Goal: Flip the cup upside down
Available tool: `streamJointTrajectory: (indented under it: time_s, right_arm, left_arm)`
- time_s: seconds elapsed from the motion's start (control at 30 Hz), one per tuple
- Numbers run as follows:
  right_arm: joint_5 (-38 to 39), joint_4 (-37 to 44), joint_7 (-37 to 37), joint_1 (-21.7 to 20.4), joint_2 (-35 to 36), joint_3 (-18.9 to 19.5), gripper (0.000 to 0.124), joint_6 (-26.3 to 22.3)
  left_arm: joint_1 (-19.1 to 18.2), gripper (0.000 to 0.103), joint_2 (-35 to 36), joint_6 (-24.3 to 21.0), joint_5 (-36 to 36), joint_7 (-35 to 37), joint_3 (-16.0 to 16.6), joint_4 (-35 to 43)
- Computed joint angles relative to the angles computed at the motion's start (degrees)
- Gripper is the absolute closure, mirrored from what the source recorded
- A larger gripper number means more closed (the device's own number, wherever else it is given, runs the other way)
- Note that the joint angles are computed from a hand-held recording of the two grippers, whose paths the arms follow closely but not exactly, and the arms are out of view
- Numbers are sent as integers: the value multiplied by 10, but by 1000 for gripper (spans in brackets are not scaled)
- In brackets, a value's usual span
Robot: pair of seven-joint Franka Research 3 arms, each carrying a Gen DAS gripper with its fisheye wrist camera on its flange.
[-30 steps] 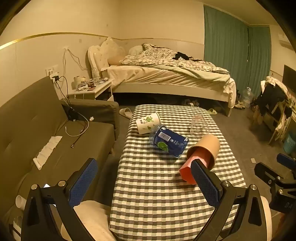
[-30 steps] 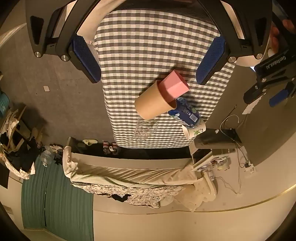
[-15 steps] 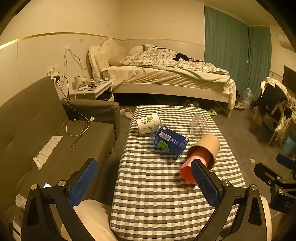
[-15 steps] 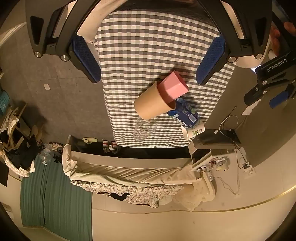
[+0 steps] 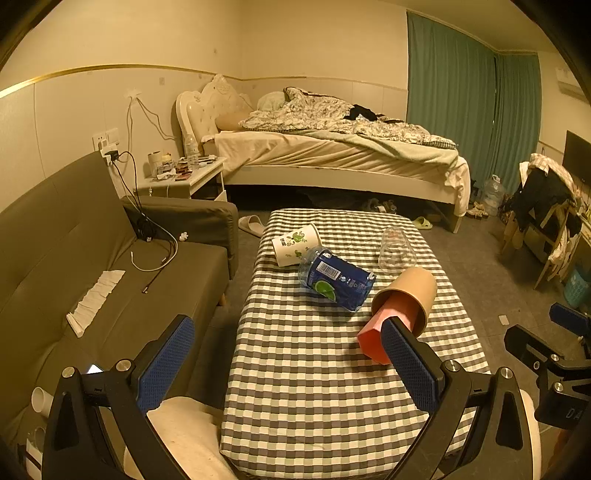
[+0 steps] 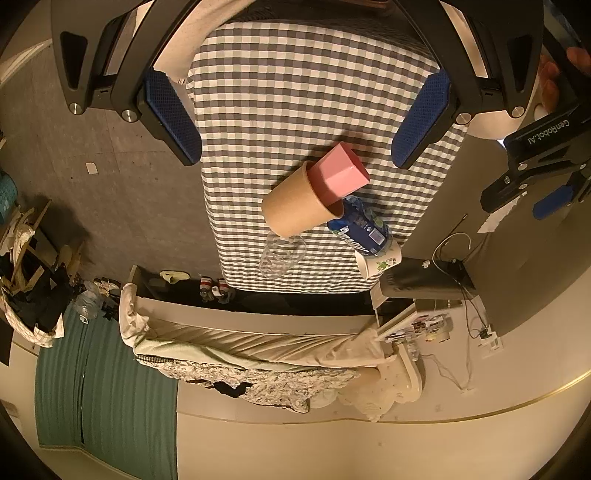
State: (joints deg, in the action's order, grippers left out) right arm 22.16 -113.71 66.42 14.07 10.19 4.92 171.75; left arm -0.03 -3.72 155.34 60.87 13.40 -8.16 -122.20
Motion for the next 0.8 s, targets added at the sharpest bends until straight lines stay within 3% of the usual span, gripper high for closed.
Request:
streamJointTrajectory:
  time_s: [0.8]
  right_arm:
    - [7, 8, -10, -1, 8, 3, 21, -10]
  left_arm:
    - [1, 0, 5, -3, -15, 13, 0, -1]
